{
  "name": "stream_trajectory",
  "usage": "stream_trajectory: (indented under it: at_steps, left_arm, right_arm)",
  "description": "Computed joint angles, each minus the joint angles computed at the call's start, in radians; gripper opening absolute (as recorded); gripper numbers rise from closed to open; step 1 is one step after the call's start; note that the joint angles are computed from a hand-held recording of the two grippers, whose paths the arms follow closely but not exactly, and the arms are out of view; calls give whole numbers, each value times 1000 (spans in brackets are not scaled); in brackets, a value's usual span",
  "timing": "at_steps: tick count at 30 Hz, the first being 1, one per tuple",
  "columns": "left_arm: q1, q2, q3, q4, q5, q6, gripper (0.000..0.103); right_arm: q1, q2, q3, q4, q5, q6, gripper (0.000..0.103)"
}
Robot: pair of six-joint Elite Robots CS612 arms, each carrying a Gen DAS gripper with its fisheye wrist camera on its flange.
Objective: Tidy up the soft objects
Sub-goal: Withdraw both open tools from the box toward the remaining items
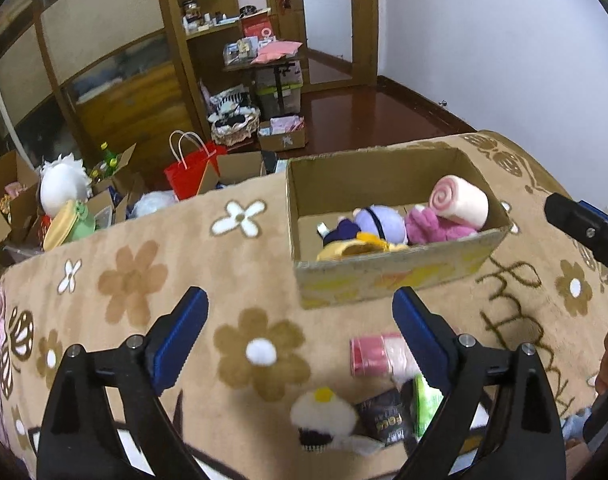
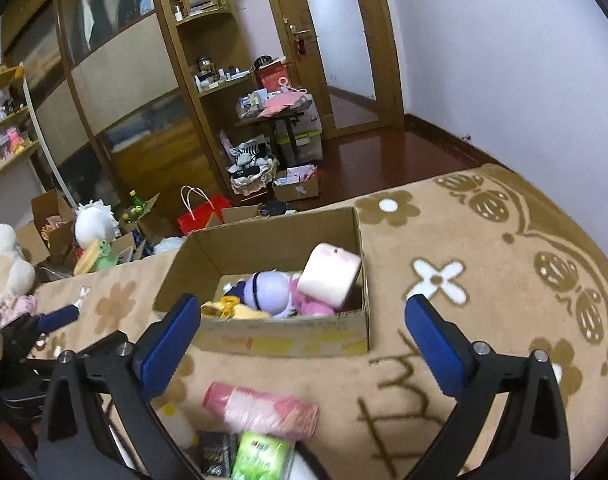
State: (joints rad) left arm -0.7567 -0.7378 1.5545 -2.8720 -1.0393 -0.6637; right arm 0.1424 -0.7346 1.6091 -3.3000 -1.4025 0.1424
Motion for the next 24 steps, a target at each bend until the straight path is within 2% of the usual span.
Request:
stream_trajectory:
  at_steps: [6, 14, 24]
  left_arm:
    - [-16, -22, 33, 42, -9, -28, 93]
    - [-24, -30, 53, 76, -55, -46, 94]
    - [4, -3, 28, 151, -180, -97, 93]
  right_arm:
    - [14, -28, 51, 22, -1, -22, 103]
    - [42, -30, 86, 77, -11, -39, 103]
    - [47, -24, 91, 131, -22, -30, 103]
